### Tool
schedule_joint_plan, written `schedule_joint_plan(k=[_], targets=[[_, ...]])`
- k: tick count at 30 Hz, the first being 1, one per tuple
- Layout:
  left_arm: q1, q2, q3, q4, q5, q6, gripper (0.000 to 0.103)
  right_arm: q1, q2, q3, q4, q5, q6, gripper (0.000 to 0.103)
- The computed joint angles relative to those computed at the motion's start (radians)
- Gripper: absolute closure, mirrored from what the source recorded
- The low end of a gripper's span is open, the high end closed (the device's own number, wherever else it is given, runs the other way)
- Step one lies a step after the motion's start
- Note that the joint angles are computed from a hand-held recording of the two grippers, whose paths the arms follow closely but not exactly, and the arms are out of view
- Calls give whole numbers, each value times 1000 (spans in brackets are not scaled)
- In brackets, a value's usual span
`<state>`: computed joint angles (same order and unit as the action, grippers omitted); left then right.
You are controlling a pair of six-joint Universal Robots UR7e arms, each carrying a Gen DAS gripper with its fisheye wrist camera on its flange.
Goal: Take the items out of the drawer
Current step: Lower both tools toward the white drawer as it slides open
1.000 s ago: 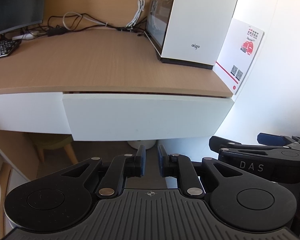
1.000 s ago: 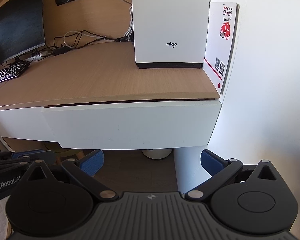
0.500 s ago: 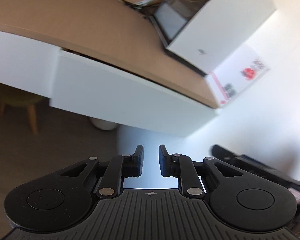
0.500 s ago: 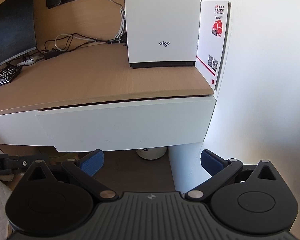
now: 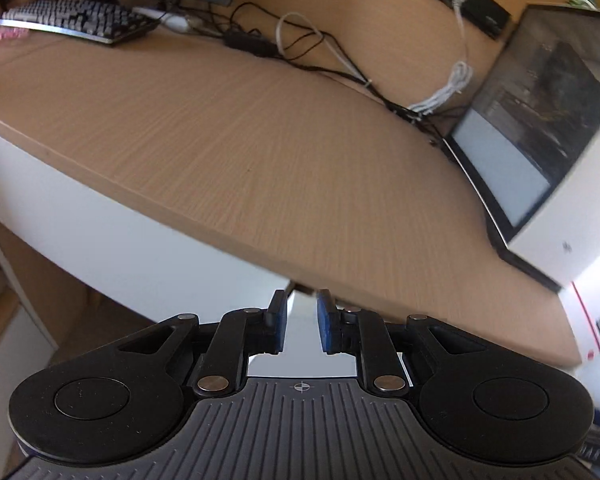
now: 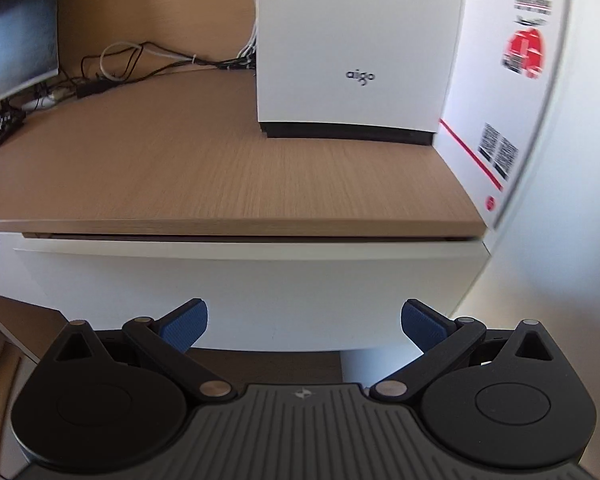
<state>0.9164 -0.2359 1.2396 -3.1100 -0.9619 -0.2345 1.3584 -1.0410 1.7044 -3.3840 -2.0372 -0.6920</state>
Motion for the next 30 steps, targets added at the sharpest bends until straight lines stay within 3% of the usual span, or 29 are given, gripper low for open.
schedule_joint_plan(k=[5, 8, 11, 16, 22, 30], targets=[[11, 28, -52, 46, -6, -15, 85, -10, 28, -41, 7, 40, -46, 0], [12, 50, -76, 40, -11, -12, 75, -13, 41, -67, 11, 47, -48, 0], [11, 60, -92, 73, 1, -26, 72, -16, 52, -89, 26, 44, -45, 0], [8, 66, -83, 41, 4, -42, 71, -17, 66, -114, 49, 34, -22, 0], [8, 76, -69, -17, 4, -75, 69, -7, 117, -159, -10, 42, -24, 0], [11, 49, -84, 104, -16, -57, 67, -4, 152, -205, 38, 46, 31, 0]])
